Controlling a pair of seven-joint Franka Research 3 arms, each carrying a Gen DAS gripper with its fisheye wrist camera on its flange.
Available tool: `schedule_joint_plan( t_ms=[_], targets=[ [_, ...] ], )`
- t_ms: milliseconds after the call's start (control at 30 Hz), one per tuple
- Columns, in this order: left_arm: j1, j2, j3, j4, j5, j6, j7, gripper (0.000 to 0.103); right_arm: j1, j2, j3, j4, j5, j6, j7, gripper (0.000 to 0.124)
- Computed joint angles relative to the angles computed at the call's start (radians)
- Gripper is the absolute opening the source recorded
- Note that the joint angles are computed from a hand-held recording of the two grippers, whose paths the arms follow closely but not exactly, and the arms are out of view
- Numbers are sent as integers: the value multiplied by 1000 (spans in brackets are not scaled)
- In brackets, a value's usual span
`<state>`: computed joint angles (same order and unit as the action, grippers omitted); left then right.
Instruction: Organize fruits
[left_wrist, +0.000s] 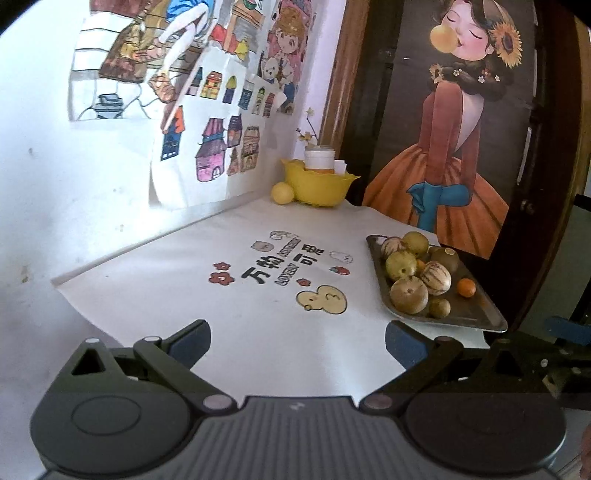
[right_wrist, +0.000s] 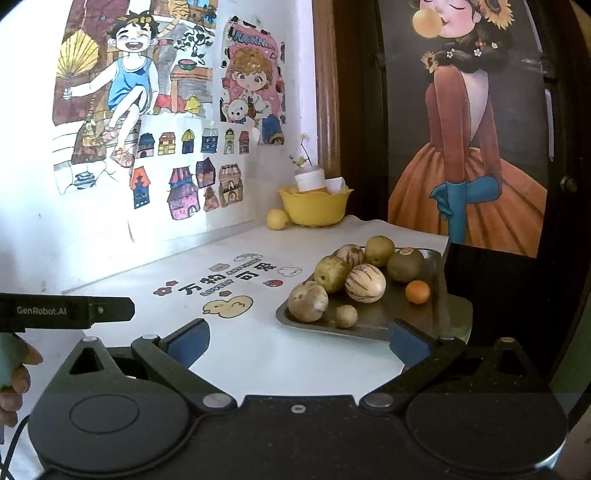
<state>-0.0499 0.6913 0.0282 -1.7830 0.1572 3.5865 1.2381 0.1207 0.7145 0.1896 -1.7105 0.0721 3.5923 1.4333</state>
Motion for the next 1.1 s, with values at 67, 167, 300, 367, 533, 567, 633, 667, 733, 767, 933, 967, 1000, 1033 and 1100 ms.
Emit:
schedule_joint_plan(
  t_ms=[67,167,300,367,533,567,633,667,733,767,933,967,1000,1033,1100],
  targets=[
    [0,-10,5,-23,-3,18,3,103,15,-11,-10,-20,16,14,-4,102],
    [7,-19,1,-44,-2,38,6,103,34,-24,-23,-47,36,34,-8,102],
    [7,-24,3,-69,-5,65,21,103,53,-28,-35,-73,61,72,-6,102],
    [12,-21,-2,-74,-1,77,27,103,71,-25,-51,-77,85,87,-14,102],
    [34,-6,-22,-70,20,87,21,103,91,-12,-69,-71,130,86,-21,102],
    [34,-4,-23,-69,21,88,20,103,96,-8,-74,-66,141,83,-24,102],
    [34,0,-22,-66,21,82,19,103,96,-3,-74,-58,150,76,-25,102],
    [32,1,-21,-65,19,79,19,103,94,0,-72,-54,151,71,-25,102],
    [32,4,-22,-61,20,75,16,103,91,4,-69,-46,154,60,-22,102],
    [32,4,-22,-61,20,74,16,103,89,6,-67,-43,155,58,-20,102],
    [31,6,-20,-56,23,70,14,103,91,10,-70,-34,162,46,-24,102],
    [30,6,-19,-56,23,69,15,103,90,10,-68,-34,162,45,-24,102],
    [29,6,-18,-56,23,69,16,103,88,11,-67,-33,162,45,-23,102],
    [27,6,-17,-55,22,68,18,103,87,12,-67,-33,160,45,-23,102],
    [27,6,-19,-56,22,70,17,103,85,11,-65,-33,157,44,-22,102]
  ],
)
